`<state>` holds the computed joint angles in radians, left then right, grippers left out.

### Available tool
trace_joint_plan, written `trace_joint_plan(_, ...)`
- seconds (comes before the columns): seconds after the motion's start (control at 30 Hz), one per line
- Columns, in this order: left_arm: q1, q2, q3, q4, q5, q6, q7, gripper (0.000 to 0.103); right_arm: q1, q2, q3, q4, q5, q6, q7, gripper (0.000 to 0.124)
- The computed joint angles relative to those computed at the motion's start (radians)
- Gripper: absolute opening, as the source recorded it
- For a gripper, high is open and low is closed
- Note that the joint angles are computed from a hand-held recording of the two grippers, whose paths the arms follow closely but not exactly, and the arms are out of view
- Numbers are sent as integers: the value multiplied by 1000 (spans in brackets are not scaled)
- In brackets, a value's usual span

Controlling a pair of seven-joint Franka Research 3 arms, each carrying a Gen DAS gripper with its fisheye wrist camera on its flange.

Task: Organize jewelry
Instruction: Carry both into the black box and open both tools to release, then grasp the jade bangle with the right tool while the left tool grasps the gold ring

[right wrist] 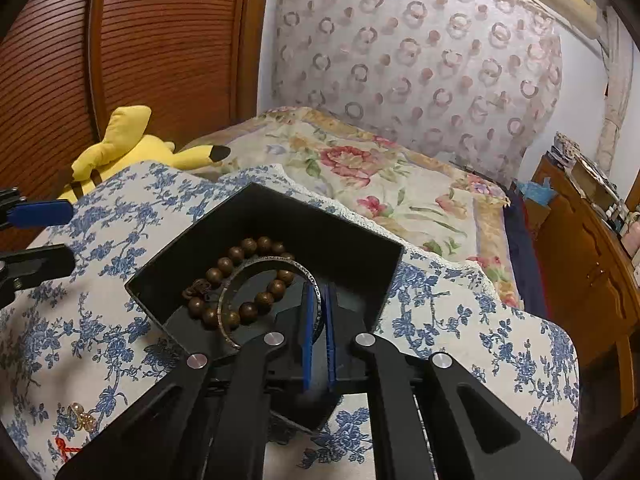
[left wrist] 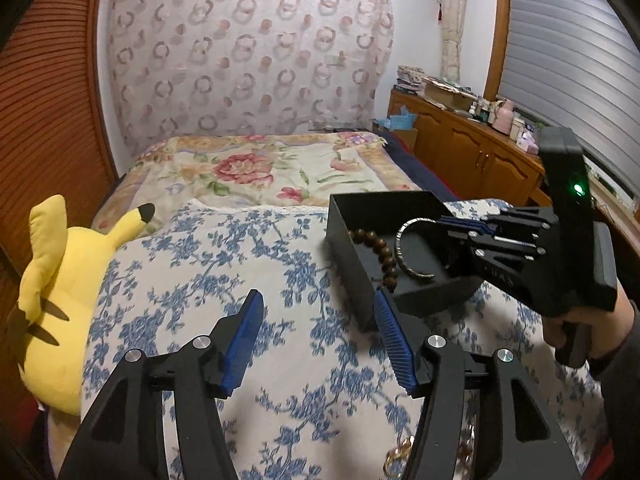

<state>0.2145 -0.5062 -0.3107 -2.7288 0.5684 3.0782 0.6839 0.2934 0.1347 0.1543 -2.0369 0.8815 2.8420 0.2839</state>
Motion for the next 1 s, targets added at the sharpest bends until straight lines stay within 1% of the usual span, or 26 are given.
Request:
trace_joint_plan(0.03, -7, -12, 4, -13, -1, 2, 0, 55, 2, 2, -1, 0, -12, -1, 6, 9)
trace_joint_plan(0.13, -34, -28, 22, -33, -18, 5, 5, 56, 0, -3, 6, -4, 15, 3, -19, 9)
trace_joint_plan(0.2, -43, -42, 23, -48, -28, 5, 7, 56, -1, -11, 5, -8, 28, 4, -28, 9)
trace_joint_plan(0.33, -82, -78, 37, -88, -56, 2, 18, 56, -8, -61, -5, -41, 99, -21, -82, 9)
trace_joint_plan(0.37, -91, -92, 38, -102, -63, -1, 19, 56, -12, -92, -10, -64, 145, -38, -121, 9)
trace_joint_plan(0.5, -119, -133, 32, -142, -85, -17, 22, 56, 1, -199, -58, -149, 252, -104, -218, 9)
trace_joint_plan(0.63, -165, -159, 49, -176, -114, -35, 30, 56, 12, -295, -111, -237, 285, -174, -238, 10)
trace_joint_plan(0.7, -182, -173, 50, -193, -125, -41, 31, 56, 15, -339, -132, -285, 290, -200, -239, 18)
trace_joint_plan(0.77, -198, -191, 47, -209, -136, -49, 28, 56, 16, -375, -151, -325, 290, -224, -236, 23)
trace_joint_plan(0.83, -214, -202, 49, -217, -146, -58, 27, 56, 15, -405, -165, -362, 284, -241, -230, 24)
trace_joint_plan(0.87, -222, -208, 50, -224, -151, -60, 25, 56, 14, -420, -171, -385, 277, -250, -224, 28)
trace_joint_plan(0.9, -229, -212, 50, -229, -155, -61, 25, 57, 12, -432, -176, -399, 268, -255, -220, 37)
trace_joint_plan(1.0, -247, -227, 42, -240, -163, -80, 21, 57, 22, -469, -182, -453, 274, -237, -242, 53)
